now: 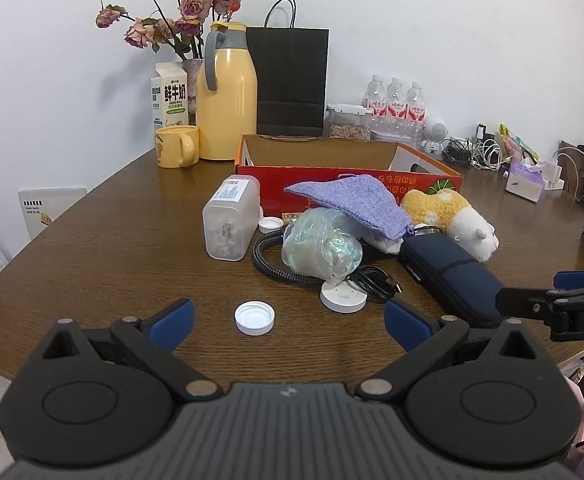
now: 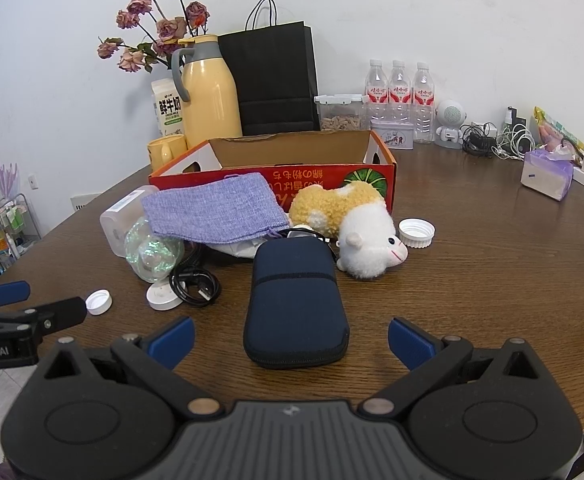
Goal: Organize objects
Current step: 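Move the left tool toward the white bottle cap on the table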
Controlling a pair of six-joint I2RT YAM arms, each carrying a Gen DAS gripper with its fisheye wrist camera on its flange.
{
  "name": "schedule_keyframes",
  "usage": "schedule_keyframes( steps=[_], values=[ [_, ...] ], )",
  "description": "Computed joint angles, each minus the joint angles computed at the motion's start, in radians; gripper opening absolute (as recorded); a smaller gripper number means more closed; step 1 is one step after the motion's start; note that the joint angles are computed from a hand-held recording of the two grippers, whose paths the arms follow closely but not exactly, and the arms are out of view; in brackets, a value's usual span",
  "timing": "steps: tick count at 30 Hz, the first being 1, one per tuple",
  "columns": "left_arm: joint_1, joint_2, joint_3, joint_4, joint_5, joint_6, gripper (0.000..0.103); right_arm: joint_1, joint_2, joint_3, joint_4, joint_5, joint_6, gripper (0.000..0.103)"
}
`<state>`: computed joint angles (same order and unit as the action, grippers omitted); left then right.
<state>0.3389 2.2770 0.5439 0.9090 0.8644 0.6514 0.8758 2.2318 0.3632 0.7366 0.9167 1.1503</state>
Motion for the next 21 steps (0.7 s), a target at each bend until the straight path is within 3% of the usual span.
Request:
schedule_keyframes(
  steps=[19, 21],
  values=[
    [-0.011, 0.012, 0.008, -0.013, -0.019, 0.003, 0.103, -0.005, 0.015, -0.002, 0.024, -0.006, -0.007, 0.103],
    [-0.017, 0.007, 0.014, -0.027, -0.028, 0.001, 0.103, -0.04, 0.077, 0.008, 0.109, -0.03, -0.054, 0.103]
  ],
)
